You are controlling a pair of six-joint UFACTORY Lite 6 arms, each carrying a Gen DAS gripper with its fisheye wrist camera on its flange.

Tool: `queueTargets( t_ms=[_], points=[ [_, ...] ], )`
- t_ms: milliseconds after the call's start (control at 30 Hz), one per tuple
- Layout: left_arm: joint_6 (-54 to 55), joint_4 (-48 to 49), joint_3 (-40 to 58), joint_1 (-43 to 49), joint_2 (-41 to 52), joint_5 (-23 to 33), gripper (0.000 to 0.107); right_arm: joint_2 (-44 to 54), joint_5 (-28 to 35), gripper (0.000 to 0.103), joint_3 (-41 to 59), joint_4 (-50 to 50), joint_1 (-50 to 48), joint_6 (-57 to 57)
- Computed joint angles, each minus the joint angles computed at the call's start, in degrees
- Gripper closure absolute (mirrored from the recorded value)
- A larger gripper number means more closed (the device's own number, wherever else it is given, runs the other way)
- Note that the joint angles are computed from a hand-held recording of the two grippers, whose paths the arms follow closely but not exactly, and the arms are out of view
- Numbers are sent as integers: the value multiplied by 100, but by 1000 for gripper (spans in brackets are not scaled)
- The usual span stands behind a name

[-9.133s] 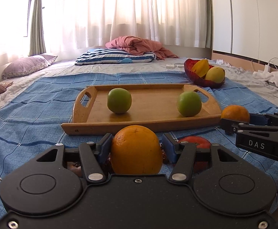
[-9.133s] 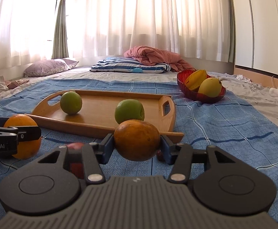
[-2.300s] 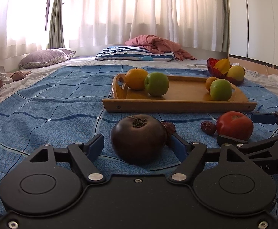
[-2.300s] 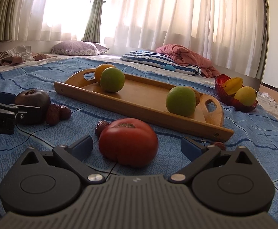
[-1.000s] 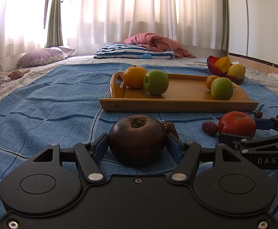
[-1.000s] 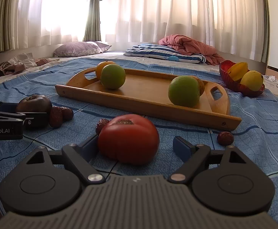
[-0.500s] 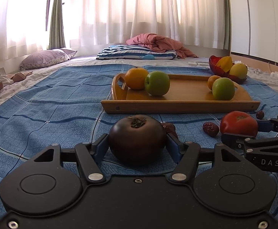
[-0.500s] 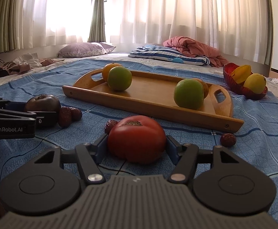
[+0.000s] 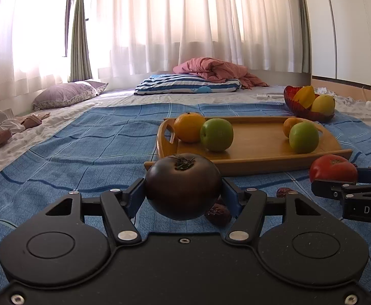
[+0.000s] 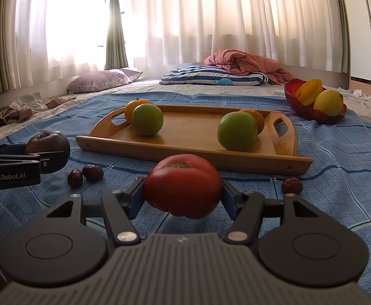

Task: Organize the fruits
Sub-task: 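Carry the red tomato and dark purple fruit up and over the tray with both tools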

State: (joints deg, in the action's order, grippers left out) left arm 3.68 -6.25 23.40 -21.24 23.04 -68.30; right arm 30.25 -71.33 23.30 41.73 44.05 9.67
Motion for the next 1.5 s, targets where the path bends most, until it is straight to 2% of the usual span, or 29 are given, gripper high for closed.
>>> queueTargets(
  t_ms=[267,433,733,1000,1300,1400,1500],
  points=[
    [73,107,377,-28,-422,689,45,-615,80,38,-145,18,-242,-363],
    [12,234,895,-12,-643,1398,45,-1095,324,38,-157,-147,-629,-703],
    [-2,396,2149,-168,-471,2348,45,-1923,1477,38,200,-1017,-1990,-1044],
    [-556,755,3944,-166,332,3617,45,-1866,2596,38,1075,-2107,-3294,-844],
    [-1486,1376,6327,-159,1764,4975,46,-1101,3814,38,2539,-3275,-4417,-179],
    [-2090,1832,7328,-156,2404,5490,46,-713,4182,38,3114,-3418,-4600,-106],
    [-3378,2970,8449,-145,3109,6063,46,-267,4506,38,3713,-3422,-4690,-168]
  ],
)
